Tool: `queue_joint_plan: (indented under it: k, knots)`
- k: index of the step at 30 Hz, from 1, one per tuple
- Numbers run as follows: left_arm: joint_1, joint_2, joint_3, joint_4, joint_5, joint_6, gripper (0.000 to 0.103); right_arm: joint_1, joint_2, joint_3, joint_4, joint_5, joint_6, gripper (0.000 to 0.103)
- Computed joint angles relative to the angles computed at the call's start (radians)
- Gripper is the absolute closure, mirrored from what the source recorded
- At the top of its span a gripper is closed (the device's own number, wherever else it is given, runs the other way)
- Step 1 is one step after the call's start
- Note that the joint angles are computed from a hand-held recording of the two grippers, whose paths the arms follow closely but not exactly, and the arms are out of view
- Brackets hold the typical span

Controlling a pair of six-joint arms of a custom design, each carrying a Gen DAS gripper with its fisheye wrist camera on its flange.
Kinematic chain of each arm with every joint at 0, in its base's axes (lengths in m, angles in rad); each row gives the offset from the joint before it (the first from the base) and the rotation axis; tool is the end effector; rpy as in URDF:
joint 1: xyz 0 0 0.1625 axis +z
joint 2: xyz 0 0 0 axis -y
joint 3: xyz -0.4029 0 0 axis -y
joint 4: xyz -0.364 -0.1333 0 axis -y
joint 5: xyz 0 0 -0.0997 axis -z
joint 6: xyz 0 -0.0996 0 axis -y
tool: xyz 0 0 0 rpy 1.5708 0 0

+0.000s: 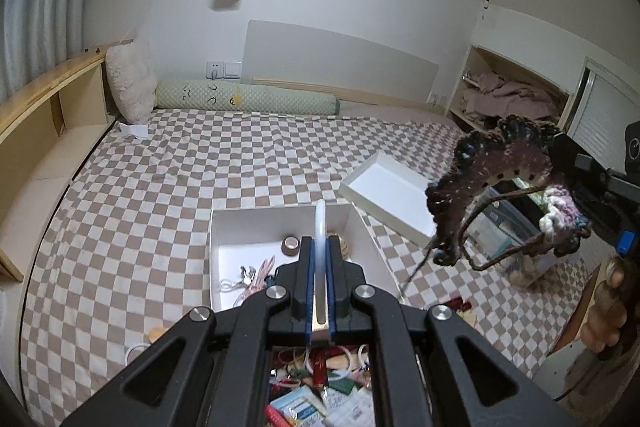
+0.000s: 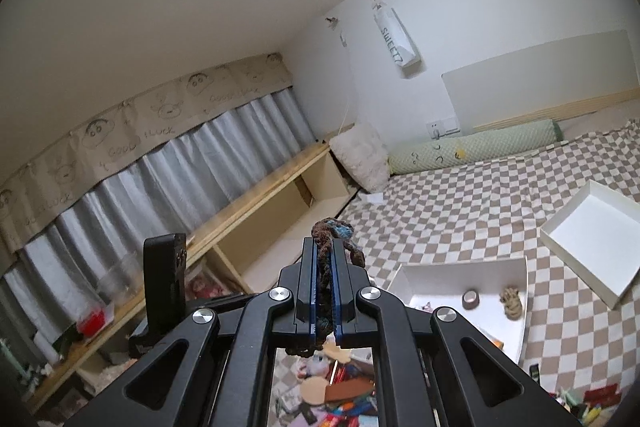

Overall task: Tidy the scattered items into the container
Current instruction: 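Carry the white cable in the left tool and crocheted strap in the right tool over the box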

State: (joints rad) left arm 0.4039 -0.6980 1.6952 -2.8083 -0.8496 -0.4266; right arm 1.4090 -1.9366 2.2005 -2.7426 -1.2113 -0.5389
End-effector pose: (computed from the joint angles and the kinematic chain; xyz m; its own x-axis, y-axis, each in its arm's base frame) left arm -0.4926 -0.4270 0.0668 -0.7698 0.4145 -0.4854 0.6312 0.6077 -0.4820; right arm 0.1110 -0.3648 0.4650 -0.8821 -0.4172 0.2187 -0.4119 0.4582 -0.7876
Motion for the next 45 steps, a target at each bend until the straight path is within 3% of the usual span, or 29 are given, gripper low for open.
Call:
queue_joint_plan:
  k: [9, 31, 45]
  knots:
    - [0.055, 0.064, -0.089, -0.057, 0.013, 0.048, 0.097, -0.019, 0.113, -0.044, -0.094, 0.026, 0.033, 0.096]
    - [0.238, 0.216, -0.291, 0.032, -0.087, 0.064, 0.097, -0.07, 0.399, -0.193, -0.185, -0.117, 0.093, 0.096]
    - [0.313, 0.306, -0.419, 0.129, -0.08, 0.045, 0.097, -0.107, 0.547, -0.28, -0.181, -0.248, 0.13, 0.096]
